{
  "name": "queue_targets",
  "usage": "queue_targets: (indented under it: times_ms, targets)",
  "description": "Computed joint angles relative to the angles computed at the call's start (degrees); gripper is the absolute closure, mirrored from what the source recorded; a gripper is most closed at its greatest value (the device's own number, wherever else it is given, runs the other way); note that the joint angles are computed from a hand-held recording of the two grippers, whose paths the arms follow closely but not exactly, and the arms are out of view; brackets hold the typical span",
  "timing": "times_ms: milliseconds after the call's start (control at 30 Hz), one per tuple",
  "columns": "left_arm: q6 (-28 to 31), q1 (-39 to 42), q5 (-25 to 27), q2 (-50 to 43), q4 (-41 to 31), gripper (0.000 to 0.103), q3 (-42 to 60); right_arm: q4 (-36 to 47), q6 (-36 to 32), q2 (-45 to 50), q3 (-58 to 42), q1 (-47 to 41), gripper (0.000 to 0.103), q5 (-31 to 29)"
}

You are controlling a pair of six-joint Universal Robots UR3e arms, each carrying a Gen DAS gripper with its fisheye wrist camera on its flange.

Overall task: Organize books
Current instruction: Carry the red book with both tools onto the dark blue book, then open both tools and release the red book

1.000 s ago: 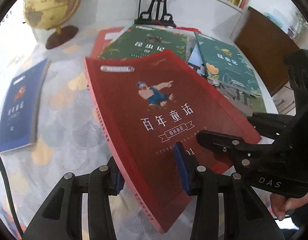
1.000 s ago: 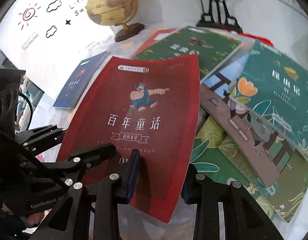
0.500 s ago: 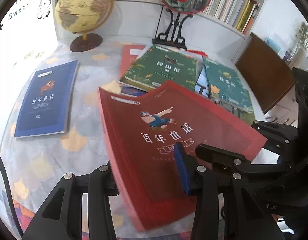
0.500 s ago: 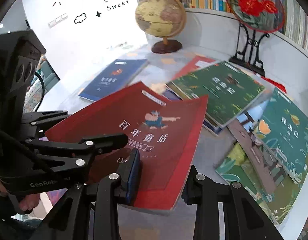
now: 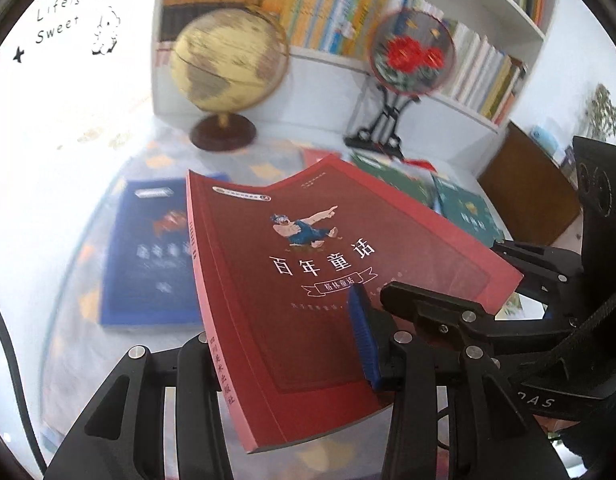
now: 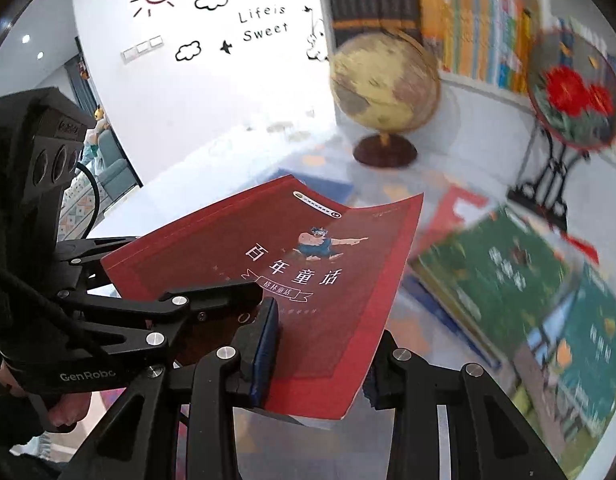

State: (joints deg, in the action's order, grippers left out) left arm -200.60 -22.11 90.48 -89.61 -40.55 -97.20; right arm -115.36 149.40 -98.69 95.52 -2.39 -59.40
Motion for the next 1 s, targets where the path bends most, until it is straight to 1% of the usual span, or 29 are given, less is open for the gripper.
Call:
queue_targets:
  times_ms: [100, 200, 300, 367, 467, 567, 667, 733, 833, 900, 1000]
  targets:
    - [4.63, 6.94, -3.8, 2.18, 0.72, 0.063, -2.49, -6.05, 6.43, 7.88, -6.17, 7.03, 0.068, -3.61]
    - [8.81, 13.92, -7.95, 2.93, 2.28, 0.063, -5.25, -9.28, 12.02, 17.21, -14.02, 12.24, 0.068, -6.05]
    - [12.5, 21.06, -13.81, 2.55, 3.05, 0.063, -7.85, -9.26, 16.65, 26.72, -23.34, 16.03, 0.068, -7.88]
    - [15.94, 26.43, -19.57, 1.95, 2.9, 0.063, -9.82, -7.56, 19.19, 32.93, -29.98, 18.11, 0.068, -9.2]
    - [18.2, 30.99, -24.97, 0.54, 3.1, 0.063, -11.96, -4.62, 24.23, 38.9, -36.18, 18.53, 0.068, -8.26]
    - [20.47, 34.43, -28.77, -0.49, 2.8, 0.063, -13.85, -4.29, 28.66, 41.32, -37.14, 18.48, 0.067, -7.11]
    - [21.71, 36.22, -31.0, -2.05, 1.81, 0.063, -14.15, -4.61, 30.52, 42.01, -36.73, 19.26, 0.067, -7.62]
    - [22.76, 36.94, -31.48, -2.97, 1.19, 0.063, -14.19, -4.92, 31.44, 42.21, -36.11, 19.77, 0.067, -8.08]
    - [23.57, 37.35, -31.45, -4.96, 0.3, 0.063, -13.76, -5.15, 32.51, 41.97, -34.59, 20.29, 0.067, -9.18]
    - [23.09, 37.78, -31.79, -6.17, 0.7, 0.063, -14.22, -4.53, 33.28, 42.35, -34.49, 20.68, 0.067, -9.92]
    - [22.02, 38.25, -30.49, -6.19, 0.63, 0.063, -15.08, -3.62, 34.2, 42.2, -33.61, 20.9, 0.067, -10.66]
